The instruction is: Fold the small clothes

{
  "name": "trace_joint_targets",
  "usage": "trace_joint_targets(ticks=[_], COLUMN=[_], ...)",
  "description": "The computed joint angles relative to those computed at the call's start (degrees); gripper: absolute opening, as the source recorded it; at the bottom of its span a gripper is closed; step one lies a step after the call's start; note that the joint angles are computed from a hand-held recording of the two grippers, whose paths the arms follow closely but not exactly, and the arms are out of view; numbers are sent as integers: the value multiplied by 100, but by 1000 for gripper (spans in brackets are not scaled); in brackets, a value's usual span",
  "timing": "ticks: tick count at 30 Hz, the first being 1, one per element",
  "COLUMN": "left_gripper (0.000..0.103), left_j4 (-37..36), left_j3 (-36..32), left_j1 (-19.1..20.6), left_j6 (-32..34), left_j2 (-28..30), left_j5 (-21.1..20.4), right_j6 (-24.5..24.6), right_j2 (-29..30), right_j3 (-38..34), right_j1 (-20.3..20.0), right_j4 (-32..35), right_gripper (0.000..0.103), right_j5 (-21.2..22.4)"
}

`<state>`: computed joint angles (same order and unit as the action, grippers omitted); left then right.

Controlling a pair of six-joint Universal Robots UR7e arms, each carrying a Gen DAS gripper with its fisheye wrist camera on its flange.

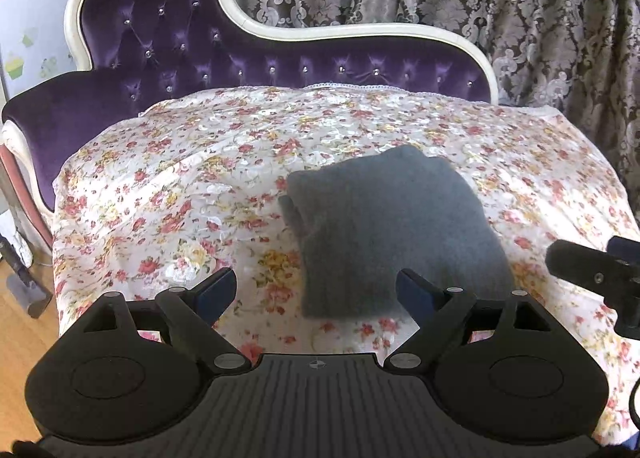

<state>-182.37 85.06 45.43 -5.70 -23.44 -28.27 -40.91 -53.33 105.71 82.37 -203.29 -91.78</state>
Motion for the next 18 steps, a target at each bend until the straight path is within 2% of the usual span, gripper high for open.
trace_joint_targets(ticks=[7, 12, 18], left_gripper=[87, 87, 87], left_j4=[41, 126, 220], left_j3=[172, 236, 264], left_j1=[-71, -86, -93], left_j6=[-196, -287, -363], left_j2=[-75, -117, -145], left_j5=[45, 10, -43], right_j6=[126, 277, 339], right_j2=[180, 39, 34], right_j3=[120, 224, 263], right_j1=[222, 149, 162], right_j4=[-828, -554, -459], right_gripper=[102, 102, 102], right_j5=[-731, -494, -550])
